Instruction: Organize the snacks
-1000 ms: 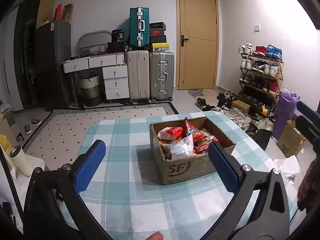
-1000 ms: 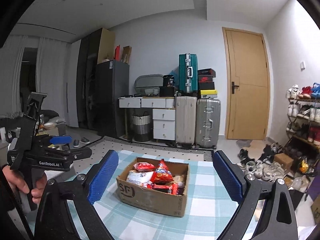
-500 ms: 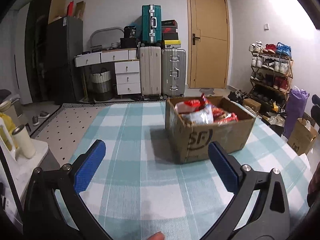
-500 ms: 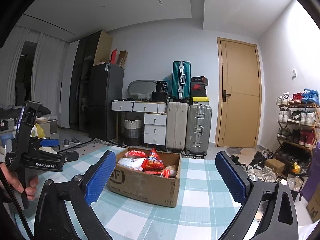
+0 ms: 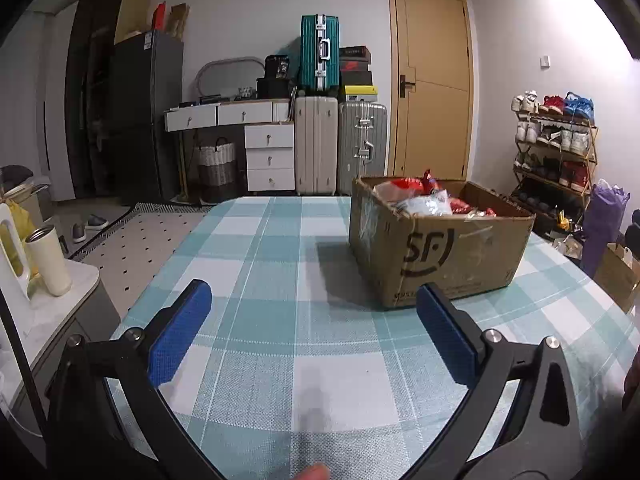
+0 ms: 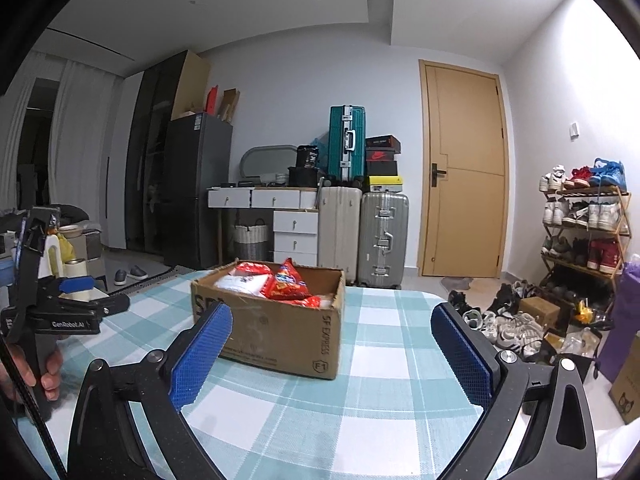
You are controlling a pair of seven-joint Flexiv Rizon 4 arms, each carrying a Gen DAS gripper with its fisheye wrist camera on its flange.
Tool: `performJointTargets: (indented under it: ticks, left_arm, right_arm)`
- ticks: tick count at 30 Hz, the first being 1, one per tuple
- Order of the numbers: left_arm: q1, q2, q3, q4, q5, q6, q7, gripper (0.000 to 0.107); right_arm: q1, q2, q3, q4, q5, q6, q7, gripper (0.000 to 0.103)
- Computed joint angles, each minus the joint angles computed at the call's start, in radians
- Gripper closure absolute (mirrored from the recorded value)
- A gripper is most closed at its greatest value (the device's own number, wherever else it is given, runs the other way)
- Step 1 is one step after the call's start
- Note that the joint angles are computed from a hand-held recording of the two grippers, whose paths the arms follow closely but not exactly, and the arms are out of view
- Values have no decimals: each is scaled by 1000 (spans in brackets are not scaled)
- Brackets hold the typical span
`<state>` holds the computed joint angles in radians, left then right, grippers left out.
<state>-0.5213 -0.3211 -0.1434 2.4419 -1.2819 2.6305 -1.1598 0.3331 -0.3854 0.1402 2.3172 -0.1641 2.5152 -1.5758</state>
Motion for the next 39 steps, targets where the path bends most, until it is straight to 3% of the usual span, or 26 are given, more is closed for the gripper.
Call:
performJointTargets:
  ticks: [5,10,15,20,39]
  left_arm:
    - [14,-6,12,5,60,-4,-21,5]
    - [1,-12,2,-13,11,-4,22,5]
    - [4,-11,9,2,57,7,-2,5]
    - [-14,-19,-7,-25,-30,23,54,5]
    - [-13,-21,-5,-3,7,57,19,5]
  right_arm:
    - [-20,-19,-1,-22,-39,-66,38,1]
    - [-24,-21,-11,-58,-42,-197,97,1]
    - [-35,-34,0,-51,-73,-162,81,1]
    - [-31,-34,-2,-51,-68,-165,79,1]
    - [-26,-32,-2,-51,-62,-168,77,0]
